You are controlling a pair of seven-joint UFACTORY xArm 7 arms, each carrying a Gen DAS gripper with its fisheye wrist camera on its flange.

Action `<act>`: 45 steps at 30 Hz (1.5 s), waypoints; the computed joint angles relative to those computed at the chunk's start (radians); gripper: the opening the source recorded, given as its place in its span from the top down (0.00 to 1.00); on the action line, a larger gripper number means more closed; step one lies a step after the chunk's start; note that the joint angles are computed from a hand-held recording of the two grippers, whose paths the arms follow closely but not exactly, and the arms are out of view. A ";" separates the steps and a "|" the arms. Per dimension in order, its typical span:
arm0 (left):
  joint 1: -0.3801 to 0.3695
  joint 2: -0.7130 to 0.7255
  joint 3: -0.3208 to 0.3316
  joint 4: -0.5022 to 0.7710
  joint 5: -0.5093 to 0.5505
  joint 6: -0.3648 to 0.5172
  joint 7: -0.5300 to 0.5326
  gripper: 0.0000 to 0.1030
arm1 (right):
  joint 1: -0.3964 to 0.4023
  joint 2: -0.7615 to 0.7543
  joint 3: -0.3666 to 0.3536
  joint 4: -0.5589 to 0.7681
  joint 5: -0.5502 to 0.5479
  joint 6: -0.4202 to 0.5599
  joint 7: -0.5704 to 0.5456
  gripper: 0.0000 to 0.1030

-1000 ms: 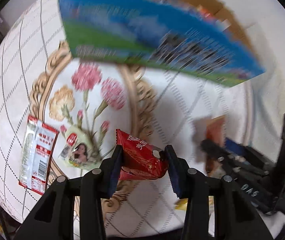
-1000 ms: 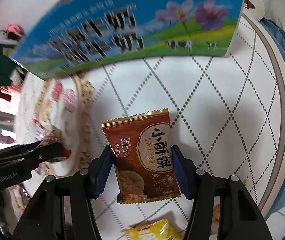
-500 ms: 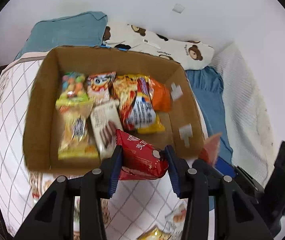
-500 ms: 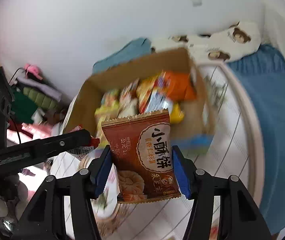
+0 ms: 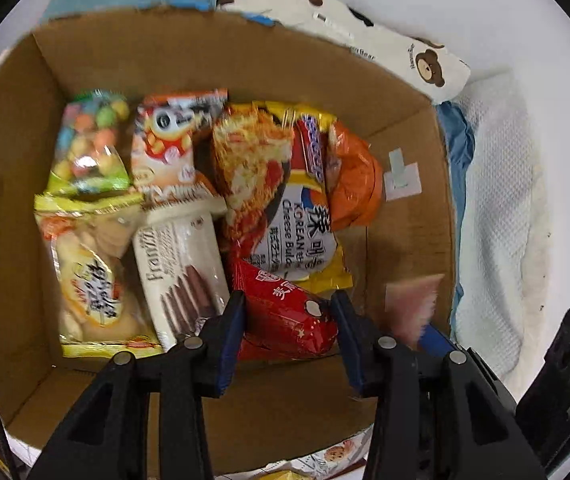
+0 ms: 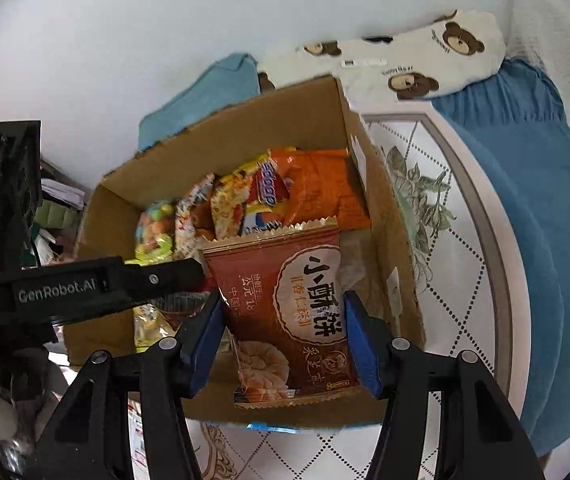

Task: Organize snacks
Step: 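Lower both packets into the box and open both tools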

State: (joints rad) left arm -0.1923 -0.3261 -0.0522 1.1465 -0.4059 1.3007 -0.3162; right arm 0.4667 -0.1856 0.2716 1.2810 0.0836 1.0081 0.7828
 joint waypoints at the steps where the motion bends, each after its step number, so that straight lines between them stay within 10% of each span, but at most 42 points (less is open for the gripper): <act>1: 0.000 -0.001 0.000 -0.005 -0.004 -0.005 -0.001 0.51 | 0.000 0.010 -0.002 0.005 0.005 0.010 -0.005 0.29; 4: 0.000 -0.001 0.001 -0.010 0.000 -0.008 0.006 0.19 | 0.004 0.030 0.001 0.025 -0.007 0.045 -0.018 0.10; 7: 0.006 -0.011 -0.004 -0.011 0.039 -0.002 0.003 0.12 | 0.010 0.044 0.006 0.040 -0.019 0.067 -0.020 0.08; 26: 0.067 -0.194 -0.050 -0.077 0.361 -0.021 -0.027 0.11 | 0.047 0.063 0.036 0.112 -0.190 0.143 0.053 0.04; 45: 0.083 -0.513 -0.096 -0.211 0.448 -0.031 -0.051 0.11 | 0.061 -0.081 0.134 0.078 -0.345 0.158 0.151 0.04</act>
